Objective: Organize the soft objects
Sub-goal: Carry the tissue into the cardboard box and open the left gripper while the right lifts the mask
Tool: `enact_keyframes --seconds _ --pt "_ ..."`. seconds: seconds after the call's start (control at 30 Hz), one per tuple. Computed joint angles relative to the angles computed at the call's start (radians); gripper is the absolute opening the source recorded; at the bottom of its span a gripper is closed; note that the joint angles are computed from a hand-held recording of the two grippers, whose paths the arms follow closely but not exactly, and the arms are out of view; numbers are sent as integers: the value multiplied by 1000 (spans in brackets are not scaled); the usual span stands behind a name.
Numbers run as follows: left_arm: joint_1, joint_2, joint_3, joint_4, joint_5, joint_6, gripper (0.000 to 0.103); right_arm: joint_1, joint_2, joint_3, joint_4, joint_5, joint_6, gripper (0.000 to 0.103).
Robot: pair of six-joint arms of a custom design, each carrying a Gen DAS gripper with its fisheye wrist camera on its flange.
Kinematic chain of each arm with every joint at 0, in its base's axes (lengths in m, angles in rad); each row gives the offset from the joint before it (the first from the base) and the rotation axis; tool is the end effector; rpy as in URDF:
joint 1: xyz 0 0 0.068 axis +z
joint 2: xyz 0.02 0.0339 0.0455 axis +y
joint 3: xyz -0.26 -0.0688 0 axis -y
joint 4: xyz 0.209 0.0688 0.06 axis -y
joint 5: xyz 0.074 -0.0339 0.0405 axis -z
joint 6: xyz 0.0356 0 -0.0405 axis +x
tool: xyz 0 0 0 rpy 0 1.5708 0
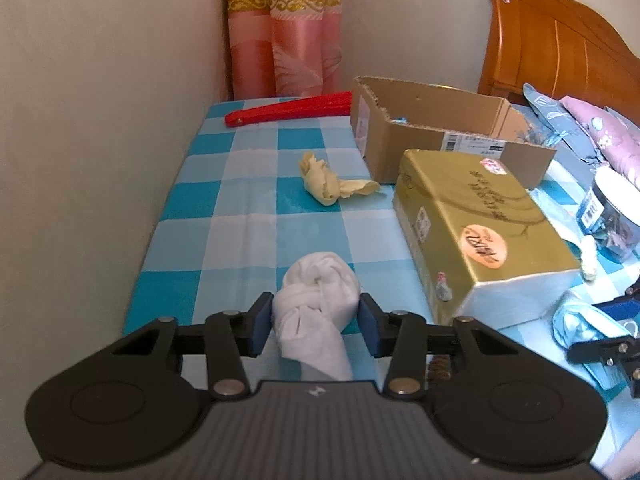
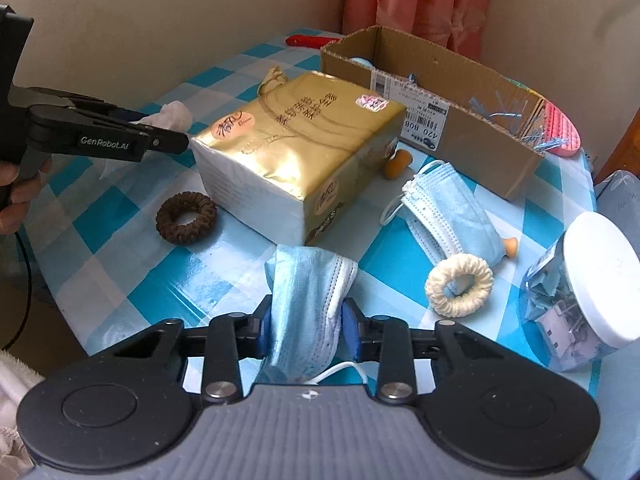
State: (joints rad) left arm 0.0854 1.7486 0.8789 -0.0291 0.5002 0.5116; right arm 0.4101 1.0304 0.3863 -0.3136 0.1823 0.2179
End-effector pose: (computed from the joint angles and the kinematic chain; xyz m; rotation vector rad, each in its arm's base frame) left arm 0.3125 0.0096 0.1660 0.6996 2.2452 -0.3313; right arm 0.1421 0.0547 0.1698 -0.1682 2.4999 0.0271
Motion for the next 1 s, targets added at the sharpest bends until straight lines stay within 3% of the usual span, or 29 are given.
enact_keyframes --seconds 0.27,0.53,0.73,1.0 --pt "19 -139 -8 -100 63 30 44 -39 -157 15 -117 -2 -47 38" --pt "-56 -198 104 -179 116 -7 44 -176 -259 46 -175 -76 -169 38" --pt "-206 -100 284 -182 76 -94 44 -303 -320 64 -207 -145 -267 38" --pt "-387 218 740 -304 -70 -191 44 -451 -351 78 -220 -227 -364 38"
